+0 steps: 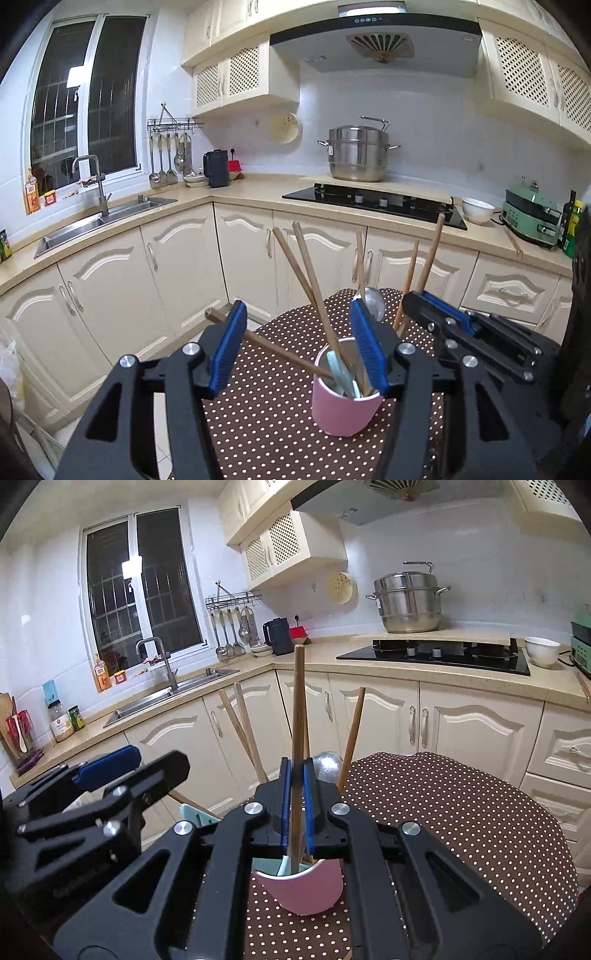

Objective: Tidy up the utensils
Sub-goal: 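Open both tools to release the knife and chopstick into the cup and withdraw, then lower the left tool to the remaining chopsticks and grasp a wooden chopstick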

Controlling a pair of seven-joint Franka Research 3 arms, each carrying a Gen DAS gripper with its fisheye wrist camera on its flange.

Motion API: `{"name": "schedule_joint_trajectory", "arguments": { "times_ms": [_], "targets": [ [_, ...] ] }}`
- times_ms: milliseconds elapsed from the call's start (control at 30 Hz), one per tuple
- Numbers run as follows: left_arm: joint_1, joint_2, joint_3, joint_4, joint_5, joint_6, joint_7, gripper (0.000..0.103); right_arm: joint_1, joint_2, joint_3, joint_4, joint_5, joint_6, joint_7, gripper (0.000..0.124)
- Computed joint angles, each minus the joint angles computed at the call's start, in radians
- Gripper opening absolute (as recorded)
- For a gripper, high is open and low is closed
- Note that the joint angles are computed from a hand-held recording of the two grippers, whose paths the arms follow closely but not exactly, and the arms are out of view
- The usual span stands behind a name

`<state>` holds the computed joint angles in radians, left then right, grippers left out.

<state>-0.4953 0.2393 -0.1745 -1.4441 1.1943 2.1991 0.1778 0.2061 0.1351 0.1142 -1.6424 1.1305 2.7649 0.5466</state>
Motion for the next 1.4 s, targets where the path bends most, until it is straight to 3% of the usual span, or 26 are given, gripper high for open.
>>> {"name": "schedule_joint_trajectory", "arguments": {
  "times_ms": [333,433,500,533,933,1200,1400],
  "targets": [
    [0.002,-0.054,-0.022,-0.060,0.041,-0.012,-0.041,0.060,0.004,-0.042,-0.006,-0.032,0.034,0.008,-0.027,0.009],
    [0.004,-0.077,-0.032,-0.082,0.059,-0.021,-0.074,0.060,0.013,-0.064,-0.012,-0.053,0.051,0.031,-0.042,0.029],
    [0.011,-0.099,-0.039,-0.105,0.059,-0.017,-0.101,0.061,0.015,-0.078,-0.017,-0.067,0.089,0.040,-0.063,0.052],
    [0.015,-0.108,-0.045,-0.112,0.055,-0.018,-0.108,0.062,0.017,-0.086,-0.020,-0.073,0.104,0.044,-0.070,0.054],
    [0.007,-0.177,-0.114,-0.176,0.138,-0.102,-0.148,0.065,0.057,-0.236,-0.077,-0.199,0.254,0.040,-0.227,0.061],
    [-0.004,-0.181,-0.139,-0.191,0.171,-0.102,-0.159,0.070,0.081,-0.324,-0.120,-0.292,0.367,0.072,-0.352,0.066],
    [-0.019,-0.150,-0.135,-0.182,0.129,-0.067,-0.105,0.070,0.072,-0.342,-0.139,-0.340,0.321,0.071,-0.313,0.067]
  ]
}}
